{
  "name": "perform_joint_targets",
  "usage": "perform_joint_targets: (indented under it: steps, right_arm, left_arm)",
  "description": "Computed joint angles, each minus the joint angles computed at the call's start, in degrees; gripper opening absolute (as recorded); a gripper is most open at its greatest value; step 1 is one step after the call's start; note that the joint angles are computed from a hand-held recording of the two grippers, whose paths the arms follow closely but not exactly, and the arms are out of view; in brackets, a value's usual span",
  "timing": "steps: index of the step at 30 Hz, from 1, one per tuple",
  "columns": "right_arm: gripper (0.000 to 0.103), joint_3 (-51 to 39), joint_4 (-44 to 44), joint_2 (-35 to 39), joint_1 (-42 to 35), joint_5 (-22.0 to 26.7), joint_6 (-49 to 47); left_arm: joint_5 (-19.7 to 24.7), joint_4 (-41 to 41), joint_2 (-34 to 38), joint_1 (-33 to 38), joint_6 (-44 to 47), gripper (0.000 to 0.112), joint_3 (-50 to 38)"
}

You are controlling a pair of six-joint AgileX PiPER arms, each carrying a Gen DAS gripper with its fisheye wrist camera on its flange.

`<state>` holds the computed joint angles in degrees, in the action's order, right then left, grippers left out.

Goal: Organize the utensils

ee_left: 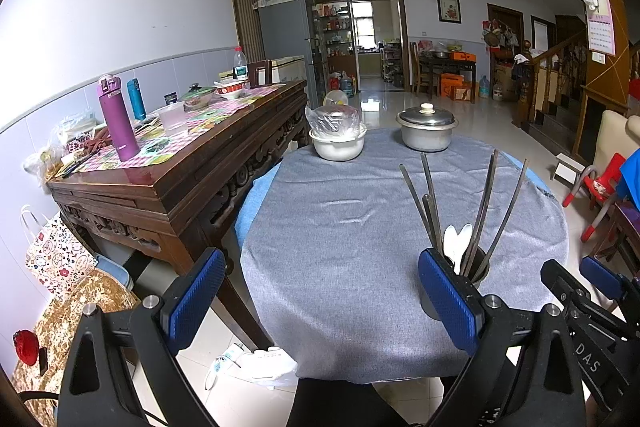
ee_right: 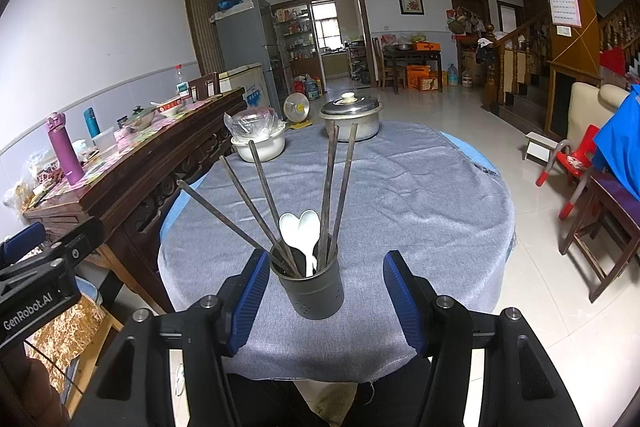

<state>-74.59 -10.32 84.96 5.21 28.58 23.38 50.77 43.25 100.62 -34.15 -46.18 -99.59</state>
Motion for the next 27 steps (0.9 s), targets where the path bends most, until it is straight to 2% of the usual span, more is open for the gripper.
perform_joint_targets:
  steps: [19, 22, 25, 27]
  right_arm:
    - [0.063, -0.23, -0.07, 0.51, -0.25, -0.54, -0.15]
    - [0.063, -0.84, 1.50, 1.48, -0.91, -0.51, -2.30]
    - [0.063, -1.52, 7.58, 3.07, -2.94, -0.87, -7.69]
    - [0.063, -3.00, 7.90, 5.32, -5.27, -0.31, -8.24]
  left_arm:
    - [-0.70, -0.83, 0.23, 0.31, 0.80, 0.097, 0.21]
    - [-1.87, -1.35, 0.67, 0.71, 1.30, 0.097, 0.19]
    - [-4.82, -2.28, 1.73, 1.90, 1.45, 0.097, 0.25]
    - [-4.51, -3.43, 4.20, 3.22, 1.77, 0.097, -2.26]
